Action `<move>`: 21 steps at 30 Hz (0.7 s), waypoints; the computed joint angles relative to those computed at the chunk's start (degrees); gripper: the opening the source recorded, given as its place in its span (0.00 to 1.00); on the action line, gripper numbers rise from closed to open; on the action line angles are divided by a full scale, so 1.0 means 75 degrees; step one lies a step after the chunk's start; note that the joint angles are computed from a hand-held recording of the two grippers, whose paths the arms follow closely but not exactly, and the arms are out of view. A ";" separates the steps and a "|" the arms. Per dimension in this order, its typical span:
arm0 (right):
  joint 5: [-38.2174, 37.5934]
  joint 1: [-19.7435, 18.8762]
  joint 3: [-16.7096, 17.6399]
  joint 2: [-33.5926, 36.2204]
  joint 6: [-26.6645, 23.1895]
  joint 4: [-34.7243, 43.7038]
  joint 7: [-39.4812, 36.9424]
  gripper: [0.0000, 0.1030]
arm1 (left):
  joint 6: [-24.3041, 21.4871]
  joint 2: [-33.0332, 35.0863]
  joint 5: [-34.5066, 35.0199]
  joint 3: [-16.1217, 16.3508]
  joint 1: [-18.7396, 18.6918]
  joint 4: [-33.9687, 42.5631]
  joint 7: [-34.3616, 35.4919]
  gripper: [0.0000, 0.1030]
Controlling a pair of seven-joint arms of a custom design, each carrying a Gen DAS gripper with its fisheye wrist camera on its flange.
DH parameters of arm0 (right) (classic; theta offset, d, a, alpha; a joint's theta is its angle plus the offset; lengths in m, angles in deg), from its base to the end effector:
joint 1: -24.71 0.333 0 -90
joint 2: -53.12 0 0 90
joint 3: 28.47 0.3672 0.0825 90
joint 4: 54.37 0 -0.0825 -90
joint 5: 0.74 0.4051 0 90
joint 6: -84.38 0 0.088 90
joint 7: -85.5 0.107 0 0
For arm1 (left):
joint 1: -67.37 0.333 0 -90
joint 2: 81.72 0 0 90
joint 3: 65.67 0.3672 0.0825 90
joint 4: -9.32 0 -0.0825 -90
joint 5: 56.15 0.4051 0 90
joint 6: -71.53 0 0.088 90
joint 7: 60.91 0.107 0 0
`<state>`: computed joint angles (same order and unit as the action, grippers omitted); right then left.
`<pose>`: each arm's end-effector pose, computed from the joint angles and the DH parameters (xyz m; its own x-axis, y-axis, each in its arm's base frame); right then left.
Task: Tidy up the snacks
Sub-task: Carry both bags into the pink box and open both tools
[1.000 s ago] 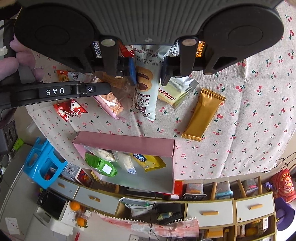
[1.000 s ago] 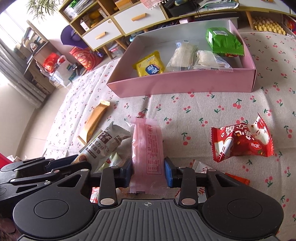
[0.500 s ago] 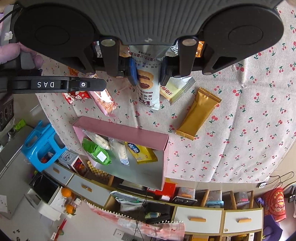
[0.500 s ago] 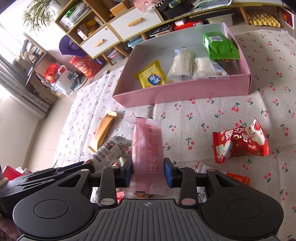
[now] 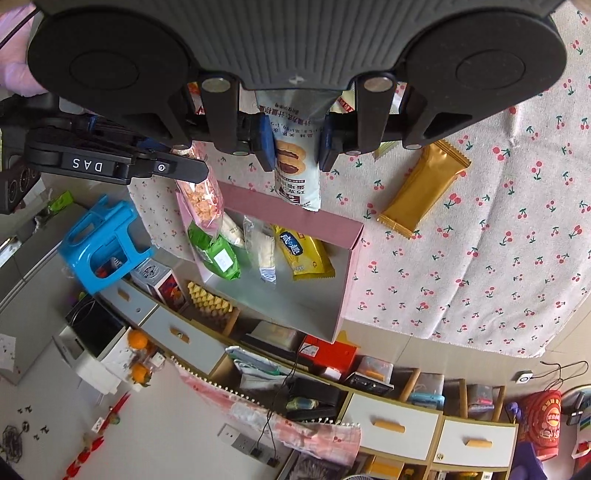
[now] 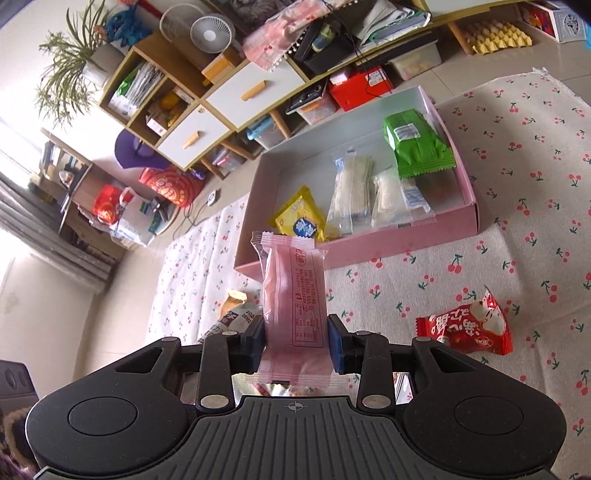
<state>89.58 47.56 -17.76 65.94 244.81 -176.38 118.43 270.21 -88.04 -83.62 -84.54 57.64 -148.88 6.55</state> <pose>0.5274 0.2890 0.3539 0.2644 -0.7391 -0.6196 -0.8935 0.0541 -0.4458 0.4049 -0.1596 0.3727 0.2129 -0.8754 0.4339 -0.6903 -0.4490 -0.5673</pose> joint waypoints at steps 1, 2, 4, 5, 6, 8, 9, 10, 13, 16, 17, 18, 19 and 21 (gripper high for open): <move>0.0115 -0.0021 -0.0007 0.0020 0.0005 0.0043 -0.0020 0.33 | 0.0061 0.0053 0.0123 0.0091 -0.0042 0.0029 -0.0128 0.22; 0.0220 -0.0045 -0.0024 0.0048 0.0006 0.0103 -0.0004 0.33 | 0.0142 0.0121 0.0222 0.0170 -0.0079 0.0070 -0.0257 0.22; 0.0399 -0.0077 -0.0054 0.0098 -0.0003 0.0188 0.0028 0.33 | 0.0278 0.0254 0.0304 0.0261 -0.0124 0.0161 -0.0362 0.22; 0.0442 -0.0101 -0.0077 0.0135 -0.0036 0.0244 0.0107 0.33 | 0.0362 0.0332 0.0256 0.0277 -0.0136 0.0226 -0.0343 0.22; 0.0432 -0.0112 -0.0096 0.0175 -0.0046 0.0298 0.0175 0.33 | 0.0461 0.0422 0.0166 0.0300 -0.0149 0.0304 -0.0295 0.22; 0.0363 -0.0099 -0.0123 0.0284 0.0152 0.0453 0.0337 0.33 | 0.0573 0.0609 -0.0109 0.0357 -0.0195 0.0510 -0.0021 0.22; 0.0344 -0.0105 -0.0132 0.0334 0.0250 0.0522 0.0366 0.33 | 0.0605 0.0692 -0.0233 0.0404 -0.0238 0.0607 0.0140 0.22; 0.0268 -0.0116 -0.0139 0.0402 0.0313 0.0605 0.0476 0.33 | 0.0648 0.0791 -0.0337 0.0467 -0.0277 0.0726 0.0316 0.22; 0.0080 -0.0208 -0.0111 0.0598 0.0326 0.0852 0.0762 0.33 | 0.0725 0.1061 -0.0379 0.0706 -0.0384 0.1026 0.0524 0.22; -0.0142 -0.0246 -0.0038 0.0847 0.0487 0.1176 0.0980 0.33 | 0.0687 0.1368 -0.0468 0.0929 -0.0486 0.1404 0.0687 0.22; -0.0236 -0.0260 -0.0008 0.0948 0.0540 0.1299 0.1047 0.33 | 0.0719 0.1473 -0.0355 0.0992 -0.0481 0.1507 0.0620 0.22; -0.0327 -0.0276 0.0031 0.1038 0.0591 0.1404 0.1117 0.33 | 0.0761 0.1590 -0.0412 0.1073 -0.0542 0.1630 0.0722 0.22; -0.0454 -0.0289 0.0067 0.1133 0.0643 0.1511 0.1214 0.33 | 0.0786 0.1686 -0.0548 0.1162 -0.0638 0.1750 0.0899 0.22; -0.0847 -0.0307 0.0131 0.1333 0.0786 0.1715 0.1521 0.33 | 0.0871 0.1921 -0.0979 0.1364 -0.0901 0.2042 0.1445 0.22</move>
<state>83.23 45.26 -16.78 75.93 250.70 -163.52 129.84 276.75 -73.63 -90.96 -74.31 50.88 -133.57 17.38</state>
